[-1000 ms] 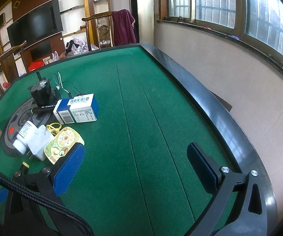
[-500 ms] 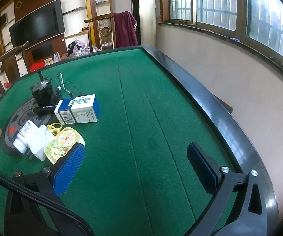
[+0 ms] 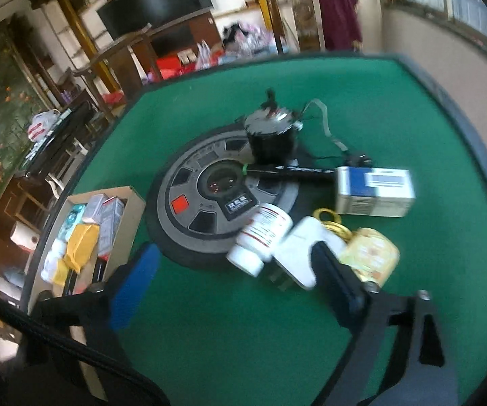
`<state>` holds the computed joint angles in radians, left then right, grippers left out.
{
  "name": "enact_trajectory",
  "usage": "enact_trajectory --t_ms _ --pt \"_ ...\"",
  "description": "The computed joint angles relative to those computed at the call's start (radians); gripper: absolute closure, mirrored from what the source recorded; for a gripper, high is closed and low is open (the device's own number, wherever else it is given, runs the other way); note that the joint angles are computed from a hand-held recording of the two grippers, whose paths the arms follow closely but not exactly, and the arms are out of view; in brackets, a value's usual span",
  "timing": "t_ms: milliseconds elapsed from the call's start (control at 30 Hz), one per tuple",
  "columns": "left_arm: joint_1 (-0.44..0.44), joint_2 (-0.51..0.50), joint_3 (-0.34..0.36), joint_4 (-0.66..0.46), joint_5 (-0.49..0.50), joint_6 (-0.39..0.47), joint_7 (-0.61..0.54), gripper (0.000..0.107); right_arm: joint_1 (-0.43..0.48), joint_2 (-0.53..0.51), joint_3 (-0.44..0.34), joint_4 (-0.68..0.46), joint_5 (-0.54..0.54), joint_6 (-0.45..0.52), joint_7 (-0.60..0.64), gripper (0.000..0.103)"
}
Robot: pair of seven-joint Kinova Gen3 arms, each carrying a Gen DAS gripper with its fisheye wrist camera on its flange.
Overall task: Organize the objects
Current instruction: 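Grasp the white pill bottle with the right tool while the left tool holds the marker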
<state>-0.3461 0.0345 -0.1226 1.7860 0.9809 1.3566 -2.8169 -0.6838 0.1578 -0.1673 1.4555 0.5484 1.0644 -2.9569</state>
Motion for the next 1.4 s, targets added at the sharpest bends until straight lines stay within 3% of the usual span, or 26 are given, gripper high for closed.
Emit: enact_trajectory --t_ms 67,133,267,467,700,1100,1400 --pt "-0.019 0.022 -0.014 -0.009 0.006 0.005 -0.004 0.096 0.034 0.024 0.011 -0.019 -0.061 -0.008 0.023 0.042" --pt "-0.041 0.044 -0.019 -0.020 0.010 0.004 -0.003 0.096 0.062 0.051 0.025 -0.030 -0.127 -0.023 0.030 0.050" --pt "-0.079 0.090 -0.011 -0.042 0.018 0.000 0.005 0.096 0.067 0.091 0.051 -0.048 -0.156 -0.015 0.018 0.056" --pt "-0.111 0.135 0.018 -0.067 0.014 -0.005 0.026 0.096 0.022 0.187 0.080 -0.182 -0.150 0.142 0.055 0.069" --pt "-0.132 0.155 0.033 -0.082 0.004 -0.008 0.049 0.096 -0.030 0.173 0.095 -0.153 -0.105 0.148 0.021 0.070" --pt "-0.137 0.113 0.025 -0.059 0.003 -0.017 0.042 0.096 -0.019 -0.017 0.017 0.102 -0.044 -0.142 -0.145 0.070" --pt "-0.119 0.095 0.009 -0.062 -0.033 -0.093 0.079 0.096 -0.023 -0.022 -0.043 0.076 -0.038 -0.247 -0.114 0.070"
